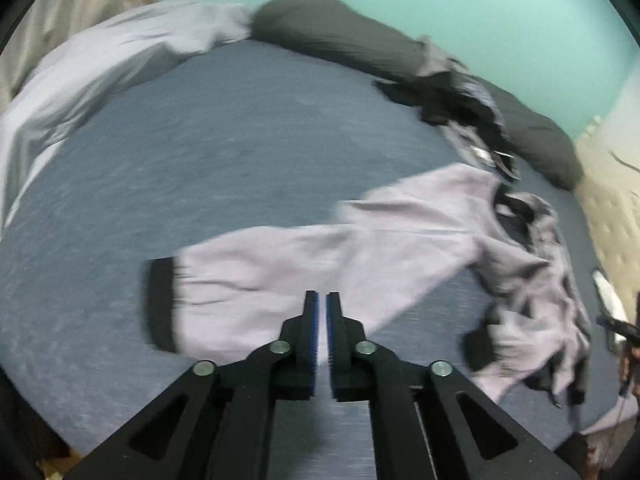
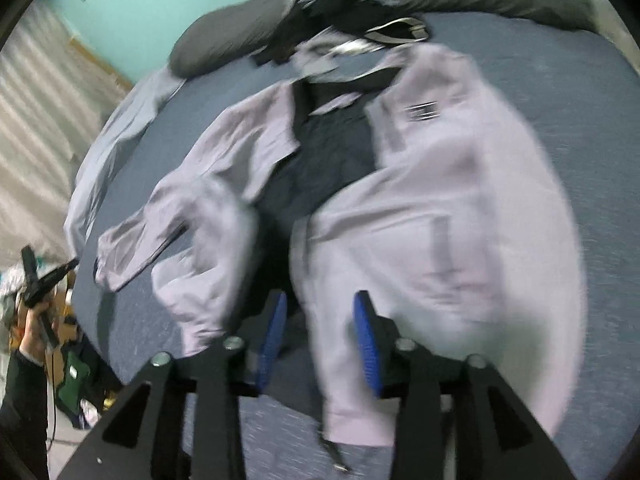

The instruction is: Fold clothes

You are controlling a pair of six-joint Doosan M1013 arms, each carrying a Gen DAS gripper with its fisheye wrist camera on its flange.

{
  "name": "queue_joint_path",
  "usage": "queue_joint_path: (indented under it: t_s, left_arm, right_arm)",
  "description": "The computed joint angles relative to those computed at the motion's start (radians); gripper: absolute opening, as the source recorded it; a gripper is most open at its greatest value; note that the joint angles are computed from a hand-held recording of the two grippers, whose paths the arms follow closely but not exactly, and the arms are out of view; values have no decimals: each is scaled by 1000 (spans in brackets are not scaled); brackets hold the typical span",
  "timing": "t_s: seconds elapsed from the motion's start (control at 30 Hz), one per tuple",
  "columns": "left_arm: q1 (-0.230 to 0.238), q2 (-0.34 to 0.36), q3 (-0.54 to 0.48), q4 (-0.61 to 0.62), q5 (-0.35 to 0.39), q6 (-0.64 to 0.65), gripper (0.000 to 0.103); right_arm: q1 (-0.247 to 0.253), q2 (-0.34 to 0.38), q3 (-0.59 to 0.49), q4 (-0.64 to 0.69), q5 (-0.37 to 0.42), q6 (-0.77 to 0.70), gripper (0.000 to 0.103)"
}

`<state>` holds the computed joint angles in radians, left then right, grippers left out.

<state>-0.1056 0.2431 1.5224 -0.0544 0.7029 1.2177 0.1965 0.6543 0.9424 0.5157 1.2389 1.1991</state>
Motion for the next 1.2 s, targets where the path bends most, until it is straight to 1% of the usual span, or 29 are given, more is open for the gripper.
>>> queue_joint_path:
  t_s: [0.03,0.13,0.2,0.23,0.3,0.4,0.47,0.53,0.67,0.73,0.77,0.83,0.87,0.9,0.93,1.0,1.07,1.2]
  left_arm:
    - [-13,5,-10,-18,-2,18,21]
    - [-44,24,-43,-71,-4,56,23]
    - [-63,38,-66,-79,3,56,30]
    - [-75,46,-78,-78,6,52,37]
    - [-98,65,-103,-76,12,46,39]
    - [-129,93,-143,-76,22,43,42]
    - [-146,113,-170,-80,29,48,48]
    - [-163,134,-198,-82,33,49,50]
    - [-184,168,-236,-110,25,55,54]
    - [-193,184,-253,-125,20,60,54]
    - [-197,191,-260,-129,16,60,54]
    - [-203,203,-272,-132,13,58,54]
    - [-206,209,-279,-133,12,58,54]
    - [-209,215,-285,-134,11,58,54]
    - [-211,220,-290,-140,7,60,54]
    - [-213,228,-297,-135,-2,53,54]
    - [-215,233,-301,-135,-12,43,54]
    - [-214,243,-311,-139,-19,30,54]
  right_arm:
    - [-13,-1,-3,-11,-5,15,55]
    - [-46,1,-11,-51,-14,57,61]
    - [-64,6,-12,-78,-16,79,62]
    - [-71,10,-12,-85,-16,90,62]
    - [-81,17,-10,-91,-10,103,62]
    - [-87,24,2,-81,-13,94,62]
    - [-85,22,14,-68,-28,69,62]
    - [-82,18,25,-58,-40,37,62]
    - [-66,25,20,-84,-44,5,62]
    - [-56,33,11,-114,-47,-10,48]
    - [-51,37,6,-131,-45,-15,44]
    - [-46,42,2,-155,-45,-26,23]
    - [-46,43,3,-156,-47,-35,18]
    - [-48,44,2,-154,-50,-43,10]
    - [-49,45,1,-150,-52,-49,5]
    - [-56,48,-9,-138,-56,-55,3]
    - [-65,54,-28,-128,-55,-55,2]
    - [-93,81,-101,-142,-55,-28,1]
